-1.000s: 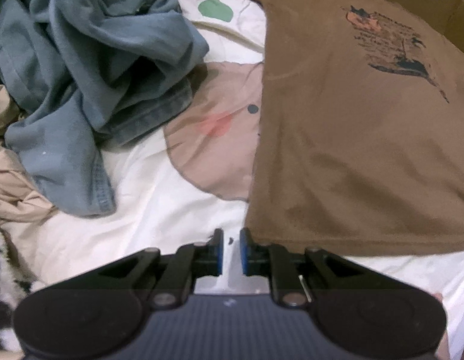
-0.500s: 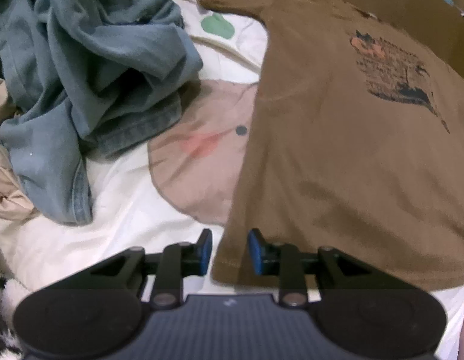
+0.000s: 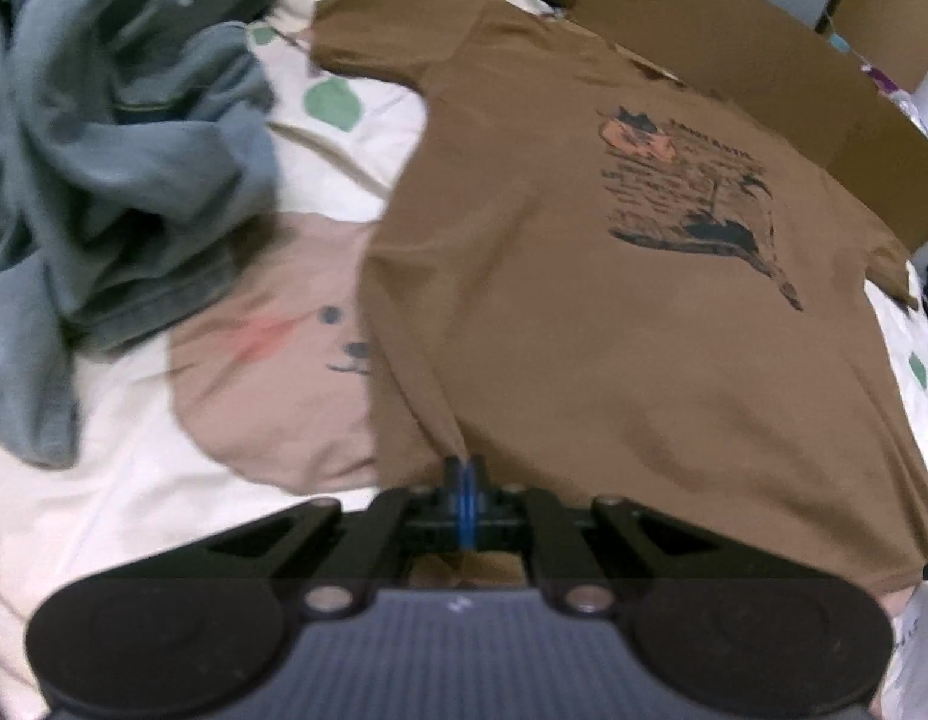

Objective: Fold clothes

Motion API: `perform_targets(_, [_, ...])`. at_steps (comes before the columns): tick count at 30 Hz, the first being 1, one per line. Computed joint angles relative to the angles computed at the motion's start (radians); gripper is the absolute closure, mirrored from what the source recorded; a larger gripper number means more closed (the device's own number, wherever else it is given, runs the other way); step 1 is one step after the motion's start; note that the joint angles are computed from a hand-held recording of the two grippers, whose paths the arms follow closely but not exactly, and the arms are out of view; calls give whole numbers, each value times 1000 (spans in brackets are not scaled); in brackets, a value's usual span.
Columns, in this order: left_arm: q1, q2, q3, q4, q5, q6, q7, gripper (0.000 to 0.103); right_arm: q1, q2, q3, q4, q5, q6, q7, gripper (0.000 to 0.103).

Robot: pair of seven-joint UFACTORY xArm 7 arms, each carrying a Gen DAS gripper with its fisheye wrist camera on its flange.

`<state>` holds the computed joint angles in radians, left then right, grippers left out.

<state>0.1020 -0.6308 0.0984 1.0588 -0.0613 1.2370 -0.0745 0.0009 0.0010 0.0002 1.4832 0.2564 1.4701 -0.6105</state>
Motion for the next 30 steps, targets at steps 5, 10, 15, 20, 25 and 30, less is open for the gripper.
perform_targets(5, [-10,17,-19,-45,-2,-20,-10,100,-4,3,-3,3,6,3,-1,98])
perform_targets(10, [-12,21,-11,-58,-19,23,-24,95,-1,-2,2,-11,2,-11,-8,98])
perform_targets(15, [-2,31,-13,-1,-14,103,-56,92,7,-21,4,-53,-2,-39,-15,98])
perform_targets(20, [-11,37,-8,54,14,151,-8,92,7,-9,1,-44,-1,-30,1,98])
perform_targets(25, [10,38,-9,113,28,200,-28,92,2,-6,-1,-34,8,-21,7,98])
perform_targets(30, [25,65,6,186,54,246,-19,91,-5,-4,-6,-21,17,-3,13,98])
